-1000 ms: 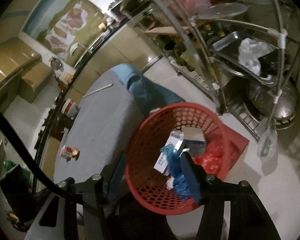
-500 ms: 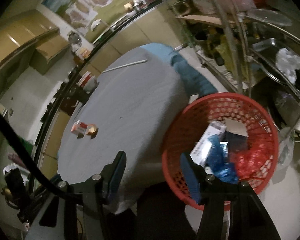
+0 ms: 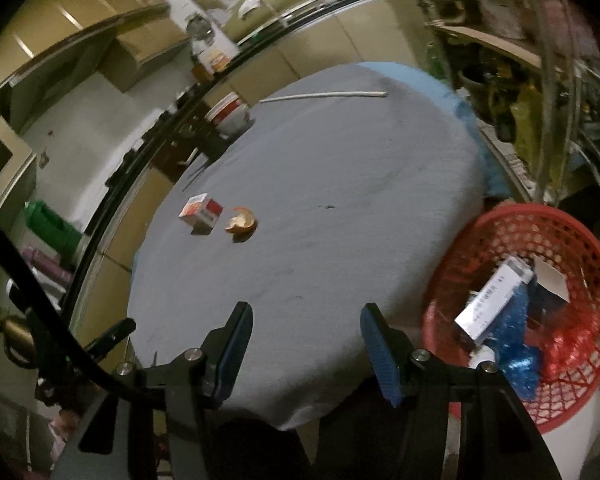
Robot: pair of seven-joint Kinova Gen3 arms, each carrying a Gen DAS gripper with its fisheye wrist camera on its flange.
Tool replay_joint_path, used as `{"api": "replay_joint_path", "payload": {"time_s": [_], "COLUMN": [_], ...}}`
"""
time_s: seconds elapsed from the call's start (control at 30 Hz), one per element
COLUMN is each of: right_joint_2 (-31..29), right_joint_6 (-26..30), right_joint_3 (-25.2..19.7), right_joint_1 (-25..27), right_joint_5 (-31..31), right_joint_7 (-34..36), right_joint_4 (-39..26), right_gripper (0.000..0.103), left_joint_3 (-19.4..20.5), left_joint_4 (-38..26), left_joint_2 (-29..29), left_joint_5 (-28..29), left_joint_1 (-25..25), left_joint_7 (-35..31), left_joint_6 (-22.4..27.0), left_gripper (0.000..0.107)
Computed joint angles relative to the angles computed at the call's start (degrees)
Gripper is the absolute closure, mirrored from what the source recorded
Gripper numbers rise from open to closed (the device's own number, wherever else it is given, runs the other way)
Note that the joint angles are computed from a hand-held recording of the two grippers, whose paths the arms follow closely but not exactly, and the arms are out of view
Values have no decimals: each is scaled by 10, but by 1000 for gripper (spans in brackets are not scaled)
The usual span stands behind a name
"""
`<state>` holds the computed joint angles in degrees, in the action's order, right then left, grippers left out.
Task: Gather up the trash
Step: 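Reach the right gripper to the orange peel and grasp it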
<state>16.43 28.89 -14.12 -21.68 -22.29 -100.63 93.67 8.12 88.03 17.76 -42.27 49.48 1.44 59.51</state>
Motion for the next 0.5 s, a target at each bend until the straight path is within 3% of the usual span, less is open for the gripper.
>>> {"api": "replay_joint_path", "payload": {"time_s": [0.3, 0.4, 0.5], "right_joint_2": [91, 134, 181], "right_joint_6": [60, 82, 107], "right_joint_3": [8, 6, 10], "right_joint_1": [-57, -71, -83], "right_joint_5": [66, 87, 100], "right_joint_7": [18, 38, 57], "right_joint_4": [-154, -219, -283], "right_gripper": [43, 43, 43], "left_joint_3": [-13, -17, 12], "left_joint_4": [-20, -46, -78], "left_joint_2": [-18, -14, 5], "left_joint_5": [37, 98, 168], "left_joint_1": [-75, -125, -205], "left_joint_7": [-55, -96, -137], "left_joint_6": [-57, -90, -125], "left_gripper": [36, 32, 29]}}
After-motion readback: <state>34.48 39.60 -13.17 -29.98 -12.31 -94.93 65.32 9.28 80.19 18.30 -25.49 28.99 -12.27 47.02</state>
